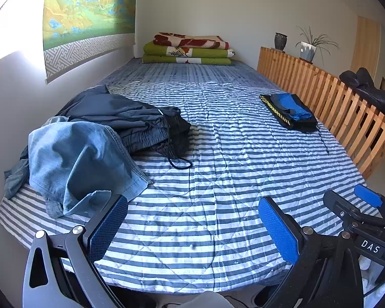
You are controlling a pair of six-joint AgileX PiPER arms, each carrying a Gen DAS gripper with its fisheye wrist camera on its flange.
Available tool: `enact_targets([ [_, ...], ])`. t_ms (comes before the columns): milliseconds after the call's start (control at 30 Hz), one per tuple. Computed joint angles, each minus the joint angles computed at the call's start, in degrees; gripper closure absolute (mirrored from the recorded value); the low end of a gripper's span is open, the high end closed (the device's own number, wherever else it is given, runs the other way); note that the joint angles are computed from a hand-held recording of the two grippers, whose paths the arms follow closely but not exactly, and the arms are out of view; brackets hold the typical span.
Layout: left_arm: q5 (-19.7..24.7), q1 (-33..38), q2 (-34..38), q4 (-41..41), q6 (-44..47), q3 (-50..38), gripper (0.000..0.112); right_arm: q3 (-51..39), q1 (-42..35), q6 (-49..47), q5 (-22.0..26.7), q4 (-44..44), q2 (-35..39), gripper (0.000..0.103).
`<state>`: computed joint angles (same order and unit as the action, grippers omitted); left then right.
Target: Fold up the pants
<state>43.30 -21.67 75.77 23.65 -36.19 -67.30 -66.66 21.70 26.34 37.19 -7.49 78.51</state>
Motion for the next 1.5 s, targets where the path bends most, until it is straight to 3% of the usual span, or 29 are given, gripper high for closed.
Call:
enact_targets([
  [467, -1.1, 1.1, 0.4, -0.8, 0.9, 0.0, 0.009, 0.3, 0.6, -0.6, -1.9, -0.3, 0.6, 0.011],
  [800, -1.4, 2.2, 0.5, -1.7, 2.0, -0.1, 0.009, 2.1, 2.5, 10.6, -4.5, -10.7, -0.4, 0.011],
  [1067, -1.7, 2.5, 0.8, -2.3, 2.8, -0.2, 0.009, 1.4, 0.3, 5.1, -4.5, -3.8, 0.3, 0.011],
  [1500, -2.5, 3.6, 1.9, -3.2, 3.8, -0.5, 0.009, -0.2, 0.9, 2.1, -2.7, -1.8, 1.7, 0.011],
])
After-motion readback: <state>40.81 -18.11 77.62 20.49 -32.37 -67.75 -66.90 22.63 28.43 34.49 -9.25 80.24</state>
